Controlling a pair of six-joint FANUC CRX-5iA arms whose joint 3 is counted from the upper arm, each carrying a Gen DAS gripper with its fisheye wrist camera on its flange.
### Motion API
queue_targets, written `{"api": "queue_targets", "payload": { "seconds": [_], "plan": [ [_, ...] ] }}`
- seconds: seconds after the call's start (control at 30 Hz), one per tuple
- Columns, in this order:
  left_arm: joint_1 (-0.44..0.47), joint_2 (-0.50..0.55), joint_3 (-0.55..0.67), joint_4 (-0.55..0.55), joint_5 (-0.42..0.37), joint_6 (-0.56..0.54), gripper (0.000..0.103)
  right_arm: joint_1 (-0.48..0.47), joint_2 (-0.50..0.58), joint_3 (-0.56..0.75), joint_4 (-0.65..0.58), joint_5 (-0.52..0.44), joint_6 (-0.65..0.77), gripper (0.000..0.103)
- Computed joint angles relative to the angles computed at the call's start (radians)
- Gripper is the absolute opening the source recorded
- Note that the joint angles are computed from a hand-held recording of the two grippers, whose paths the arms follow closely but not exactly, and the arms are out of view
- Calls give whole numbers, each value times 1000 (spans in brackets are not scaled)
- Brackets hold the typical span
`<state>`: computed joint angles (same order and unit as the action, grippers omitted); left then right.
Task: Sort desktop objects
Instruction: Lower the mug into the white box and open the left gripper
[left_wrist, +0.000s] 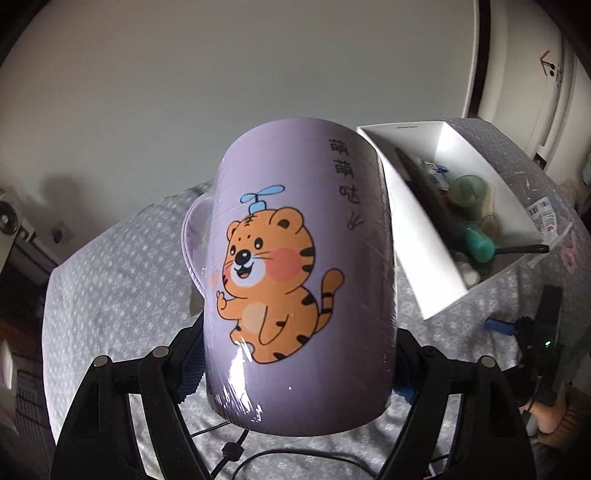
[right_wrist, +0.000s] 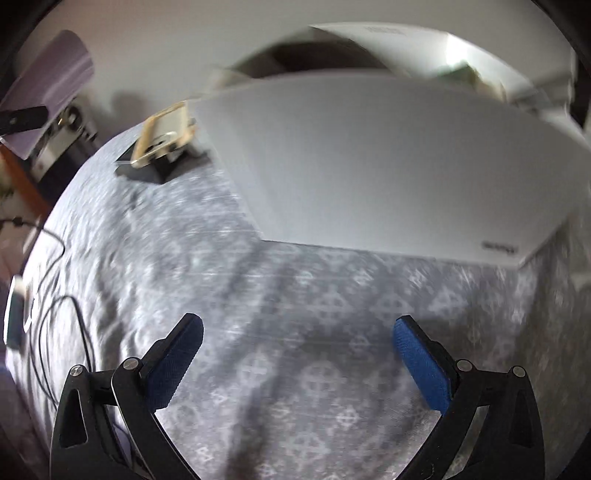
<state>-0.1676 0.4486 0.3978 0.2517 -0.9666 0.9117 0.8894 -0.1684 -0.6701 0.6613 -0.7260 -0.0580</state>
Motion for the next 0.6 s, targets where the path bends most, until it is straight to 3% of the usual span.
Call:
{"api": "queue_targets", "payload": {
  "seconds": [0.37, 0.53, 0.6],
  "plan": [
    [-229, 280, 418, -32, -172, 106, 80, -24, -50, -64, 42, 77, -57, 103],
    [-282, 288, 431, -131, -129, 113, 84, -23, -58, -72, 50, 91, -71, 103],
    [-290, 285, 439, -146, -133, 119, 91, -25, -67, -79, 48, 96, -70, 103]
  ]
}}
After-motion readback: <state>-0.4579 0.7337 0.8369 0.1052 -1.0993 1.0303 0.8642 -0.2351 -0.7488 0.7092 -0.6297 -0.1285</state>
